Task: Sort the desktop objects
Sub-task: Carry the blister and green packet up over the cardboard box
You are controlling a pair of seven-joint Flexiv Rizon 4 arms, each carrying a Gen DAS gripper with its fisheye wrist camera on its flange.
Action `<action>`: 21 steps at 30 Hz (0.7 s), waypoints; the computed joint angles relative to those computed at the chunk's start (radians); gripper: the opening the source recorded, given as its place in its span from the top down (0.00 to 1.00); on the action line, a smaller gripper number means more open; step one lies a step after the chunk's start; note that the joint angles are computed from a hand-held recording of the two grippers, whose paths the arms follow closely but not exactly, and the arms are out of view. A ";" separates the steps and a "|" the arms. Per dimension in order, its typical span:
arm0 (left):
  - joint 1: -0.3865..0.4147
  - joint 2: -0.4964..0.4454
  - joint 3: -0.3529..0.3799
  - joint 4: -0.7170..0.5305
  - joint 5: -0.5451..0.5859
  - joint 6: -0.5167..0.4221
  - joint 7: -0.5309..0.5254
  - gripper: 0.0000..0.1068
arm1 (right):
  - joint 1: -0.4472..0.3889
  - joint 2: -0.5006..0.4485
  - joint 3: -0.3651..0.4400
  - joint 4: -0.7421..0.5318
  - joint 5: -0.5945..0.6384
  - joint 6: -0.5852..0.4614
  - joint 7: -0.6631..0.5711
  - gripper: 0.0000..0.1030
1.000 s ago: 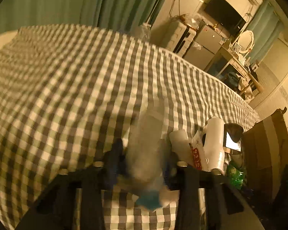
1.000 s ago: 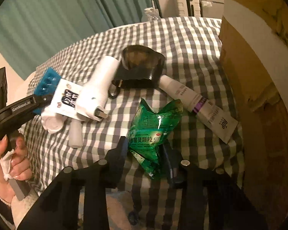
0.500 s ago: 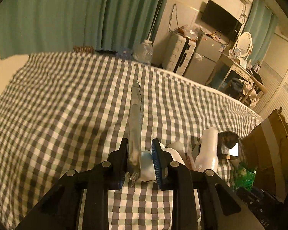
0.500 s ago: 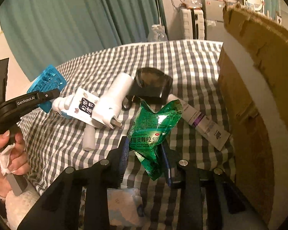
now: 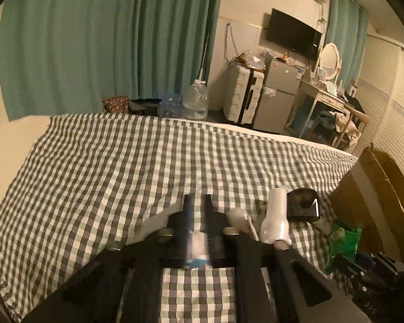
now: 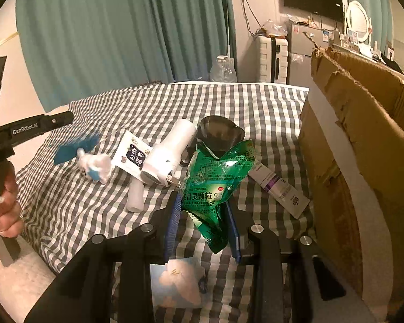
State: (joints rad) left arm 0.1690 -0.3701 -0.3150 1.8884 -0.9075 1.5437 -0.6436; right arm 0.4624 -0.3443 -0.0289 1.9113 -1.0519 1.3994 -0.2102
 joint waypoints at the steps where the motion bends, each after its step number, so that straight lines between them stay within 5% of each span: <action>1: 0.009 0.006 -0.020 0.008 -0.013 0.017 0.021 0.94 | 0.004 0.003 -0.010 0.004 -0.020 0.006 0.019 0.69; 5: -0.023 0.006 0.029 0.005 0.052 0.011 -0.011 0.95 | -0.004 0.005 -0.007 0.006 -0.036 0.014 0.038 0.69; 9: -0.128 -0.029 0.237 -0.064 0.264 -0.126 -0.245 0.90 | -0.008 0.005 -0.007 0.007 -0.042 0.023 0.046 0.69; 11: -0.151 -0.047 0.323 -0.108 0.368 -0.216 -0.372 0.62 | -0.008 0.006 -0.013 0.010 -0.058 0.032 0.062 0.69; 12: -0.138 -0.044 0.329 -0.110 0.381 -0.232 -0.403 0.43 | -0.009 0.008 -0.015 0.012 -0.066 0.038 0.069 0.69; 14: -0.081 -0.031 0.290 -0.098 0.355 -0.248 -0.416 0.25 | -0.010 0.009 -0.019 0.012 -0.083 0.045 0.085 0.69; 18: -0.035 -0.044 0.273 -0.127 0.354 -0.352 -0.446 0.20 | -0.009 0.024 -0.054 0.011 -0.199 0.083 0.178 0.69; 21: -0.079 -0.073 0.336 -0.155 0.494 -0.392 -0.514 0.20 | -0.032 0.042 -0.062 0.000 -0.344 0.107 0.293 0.69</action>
State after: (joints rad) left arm 0.0904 -0.4432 0.0207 1.7337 -0.4136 1.1521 -1.1581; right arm 0.4300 -0.3020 -0.0909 1.9111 -1.3962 1.5069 0.0831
